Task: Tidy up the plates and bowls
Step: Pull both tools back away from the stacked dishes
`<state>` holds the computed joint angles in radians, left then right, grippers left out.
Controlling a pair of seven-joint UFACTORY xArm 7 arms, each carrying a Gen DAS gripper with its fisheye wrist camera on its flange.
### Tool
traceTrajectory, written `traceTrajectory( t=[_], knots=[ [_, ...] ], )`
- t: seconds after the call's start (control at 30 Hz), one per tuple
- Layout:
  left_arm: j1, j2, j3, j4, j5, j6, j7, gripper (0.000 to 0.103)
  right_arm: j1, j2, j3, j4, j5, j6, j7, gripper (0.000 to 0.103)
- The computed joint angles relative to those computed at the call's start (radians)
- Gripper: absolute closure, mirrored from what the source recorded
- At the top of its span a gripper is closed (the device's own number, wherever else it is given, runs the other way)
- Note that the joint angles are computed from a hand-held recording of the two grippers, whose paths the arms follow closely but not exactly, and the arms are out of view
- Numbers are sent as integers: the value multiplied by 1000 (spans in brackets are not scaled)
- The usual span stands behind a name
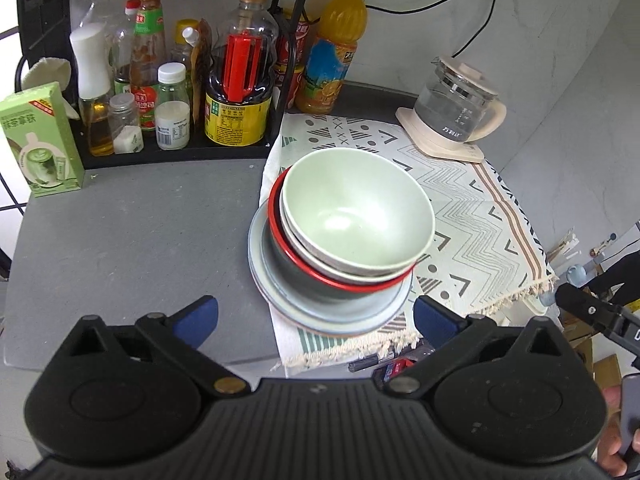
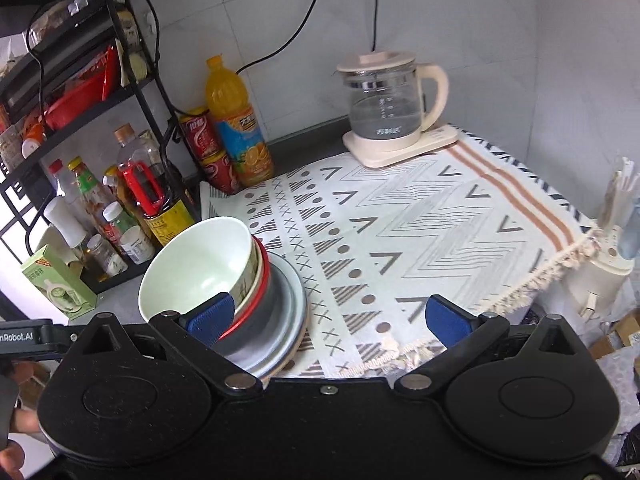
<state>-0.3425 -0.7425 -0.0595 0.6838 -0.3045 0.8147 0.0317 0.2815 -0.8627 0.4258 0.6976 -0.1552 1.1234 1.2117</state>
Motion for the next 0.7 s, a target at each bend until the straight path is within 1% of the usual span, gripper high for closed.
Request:
traceTrajectory(
  t=[0.43, 0.7],
  knots=[
    [0, -192, -9, -67, 31, 101, -15, 0, 19, -97, 83, 93, 17, 186, 28, 0],
    [2, -326, -16, -116, 51, 154, -16, 0, 17, -130, 144, 149, 34, 263, 43, 0]
  ],
)
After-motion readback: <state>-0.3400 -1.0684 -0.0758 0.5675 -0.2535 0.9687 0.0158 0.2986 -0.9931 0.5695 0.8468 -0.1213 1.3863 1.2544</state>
